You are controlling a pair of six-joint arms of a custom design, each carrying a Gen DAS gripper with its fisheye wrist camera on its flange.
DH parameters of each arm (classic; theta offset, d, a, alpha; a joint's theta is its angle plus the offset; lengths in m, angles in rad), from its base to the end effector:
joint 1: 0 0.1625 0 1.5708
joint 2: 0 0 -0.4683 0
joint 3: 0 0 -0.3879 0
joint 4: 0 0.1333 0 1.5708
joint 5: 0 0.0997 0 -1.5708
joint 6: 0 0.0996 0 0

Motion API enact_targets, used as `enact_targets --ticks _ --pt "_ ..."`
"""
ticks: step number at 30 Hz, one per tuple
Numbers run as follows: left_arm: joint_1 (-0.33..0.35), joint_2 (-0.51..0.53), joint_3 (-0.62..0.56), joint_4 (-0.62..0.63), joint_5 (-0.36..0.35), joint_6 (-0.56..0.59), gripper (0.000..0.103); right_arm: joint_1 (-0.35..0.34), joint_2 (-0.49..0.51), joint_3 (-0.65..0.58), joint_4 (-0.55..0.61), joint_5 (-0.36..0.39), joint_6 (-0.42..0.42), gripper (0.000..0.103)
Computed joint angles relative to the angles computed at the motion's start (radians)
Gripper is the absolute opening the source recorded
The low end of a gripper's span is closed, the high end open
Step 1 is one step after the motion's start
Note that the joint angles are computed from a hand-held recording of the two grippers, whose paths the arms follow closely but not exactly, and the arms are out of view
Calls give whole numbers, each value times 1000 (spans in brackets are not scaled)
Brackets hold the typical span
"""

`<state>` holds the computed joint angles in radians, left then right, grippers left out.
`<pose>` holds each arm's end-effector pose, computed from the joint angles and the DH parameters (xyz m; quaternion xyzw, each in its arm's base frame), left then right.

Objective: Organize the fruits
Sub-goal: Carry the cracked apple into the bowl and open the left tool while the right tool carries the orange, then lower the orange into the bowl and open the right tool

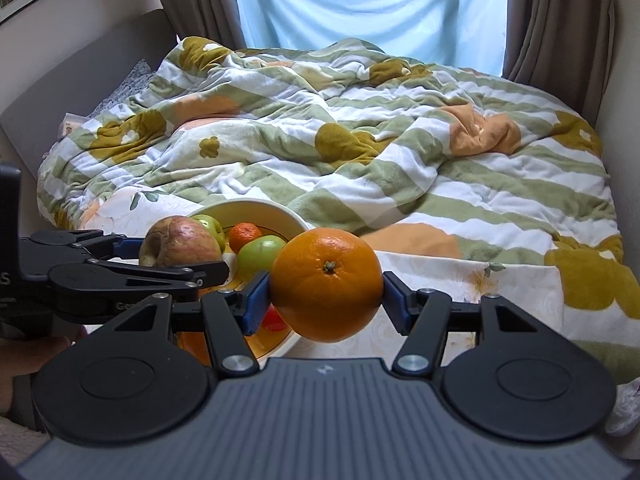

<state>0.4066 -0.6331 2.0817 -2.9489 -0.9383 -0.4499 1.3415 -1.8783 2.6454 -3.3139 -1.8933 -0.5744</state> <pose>-0.4003 -0.3816 -0.0326 0.3423 0.8861 -0.2013 0.2392 0.0373 -0.2876 0.3693 0.0755 -0.8718 0.3704 0.3115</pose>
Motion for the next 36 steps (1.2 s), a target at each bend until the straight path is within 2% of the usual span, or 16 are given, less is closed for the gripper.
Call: enact_targets --ticks 4,6,8,19,24,29,33,36 --pt "2 5 -1 8 -6 19 79 -15 8 -2 -6 5 8 74" --pt "-6 5 13 -34 5 37 82 -20 11 -3 -9 5 14 74" --pt "-21 0 29 -81 35 46 103 -19 12 -4 -10 0 18 74" --pt "-48 -114 110 -2 96 -22 103 13 21 -10 -26 -32 34 74" --pt "-66 -161 154 41 115 -45 103 38 62 -9 -43 -50 46 74" --pt "-78 -198 191 60 121 -76 103 48 143 12 -119 -60 24 74" --pt "-85 -219 211 73 128 -89 103 33 245 46 -262 -48 -62 74" --pt "-87 -236 224 79 125 -100 103 12 284 63 -303 -17 -90 74"
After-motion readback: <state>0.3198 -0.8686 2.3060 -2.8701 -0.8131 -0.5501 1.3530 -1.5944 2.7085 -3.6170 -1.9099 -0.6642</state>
